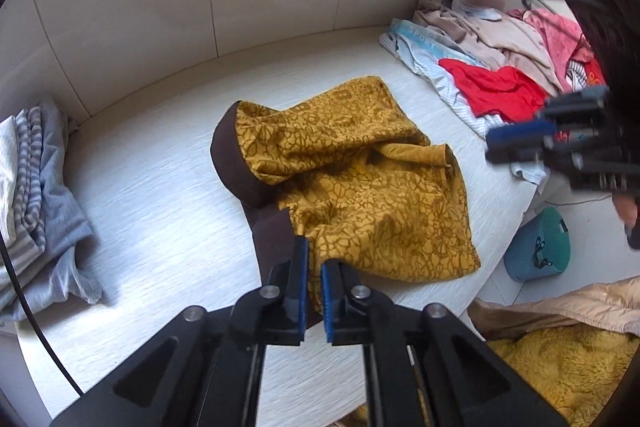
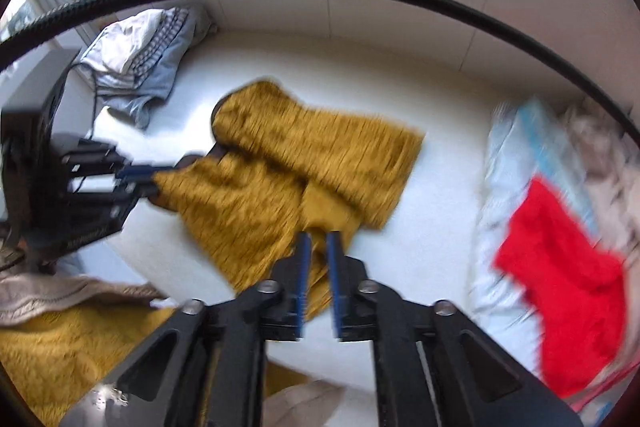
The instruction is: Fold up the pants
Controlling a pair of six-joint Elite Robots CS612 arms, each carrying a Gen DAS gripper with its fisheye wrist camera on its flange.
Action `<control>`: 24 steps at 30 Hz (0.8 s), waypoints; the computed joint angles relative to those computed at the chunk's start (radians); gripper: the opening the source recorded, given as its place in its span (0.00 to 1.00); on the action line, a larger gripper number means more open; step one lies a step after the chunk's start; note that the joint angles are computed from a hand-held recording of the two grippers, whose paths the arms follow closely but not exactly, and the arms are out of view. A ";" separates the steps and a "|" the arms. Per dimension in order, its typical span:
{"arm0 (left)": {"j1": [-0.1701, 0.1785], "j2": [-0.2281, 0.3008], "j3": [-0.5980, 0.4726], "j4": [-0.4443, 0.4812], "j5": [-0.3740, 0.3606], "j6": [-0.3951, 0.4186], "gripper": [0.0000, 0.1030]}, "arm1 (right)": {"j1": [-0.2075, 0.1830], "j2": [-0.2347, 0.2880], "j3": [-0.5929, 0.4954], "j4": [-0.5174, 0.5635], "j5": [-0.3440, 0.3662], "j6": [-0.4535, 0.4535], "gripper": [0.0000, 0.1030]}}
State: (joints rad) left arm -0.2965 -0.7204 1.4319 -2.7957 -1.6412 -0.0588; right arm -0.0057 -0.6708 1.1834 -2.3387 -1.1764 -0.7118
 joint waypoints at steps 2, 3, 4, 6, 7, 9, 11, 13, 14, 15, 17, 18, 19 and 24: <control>0.003 0.001 -0.010 0.018 -0.001 0.009 0.06 | -0.004 -0.006 0.025 0.026 0.021 0.008 0.25; 0.005 0.002 -0.017 0.031 -0.005 0.009 0.06 | -0.004 -0.010 0.037 0.031 0.025 0.002 0.25; 0.006 0.002 -0.021 0.042 -0.007 0.008 0.06 | -0.002 -0.015 0.052 0.031 0.027 -0.009 0.25; 0.007 0.005 -0.028 0.057 -0.010 0.012 0.06 | 0.003 -0.022 0.078 0.021 0.021 -0.027 0.26; 0.008 0.004 -0.028 0.059 -0.012 0.016 0.06 | 0.008 -0.026 0.090 0.018 0.014 -0.038 0.27; 0.008 0.006 -0.031 0.065 -0.014 0.023 0.06 | 0.014 -0.028 0.103 0.014 0.004 -0.048 0.30; 0.009 0.007 -0.031 0.063 -0.015 0.024 0.06 | 0.019 -0.027 0.114 0.012 -0.008 -0.052 0.33; 0.011 0.008 -0.031 0.059 -0.021 0.021 0.06 | 0.024 -0.025 0.123 -0.001 -0.027 -0.052 0.36; 0.012 0.009 -0.031 0.058 -0.023 0.019 0.06 | 0.028 -0.023 0.129 -0.014 -0.043 -0.053 0.36; 0.013 0.009 -0.031 0.056 -0.025 0.018 0.06 | 0.032 -0.021 0.134 -0.032 -0.062 -0.053 0.36; 0.015 0.009 -0.030 0.051 -0.027 0.015 0.06 | 0.041 -0.016 0.144 -0.076 -0.107 -0.049 0.36; 0.015 0.009 -0.029 0.049 -0.027 0.014 0.06 | 0.044 -0.014 0.147 -0.092 -0.124 -0.048 0.36; 0.016 0.009 -0.027 0.046 -0.028 0.013 0.06 | 0.046 -0.013 0.155 -0.117 -0.134 -0.048 0.36; 0.015 0.007 -0.023 0.043 -0.025 0.009 0.06 | 0.051 -0.014 0.169 -0.171 -0.159 -0.057 0.24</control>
State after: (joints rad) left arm -0.2811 -0.7139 1.4084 -2.7526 -1.6662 -0.0497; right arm 0.0453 -0.6851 1.3526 -2.5098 -1.3350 -0.7686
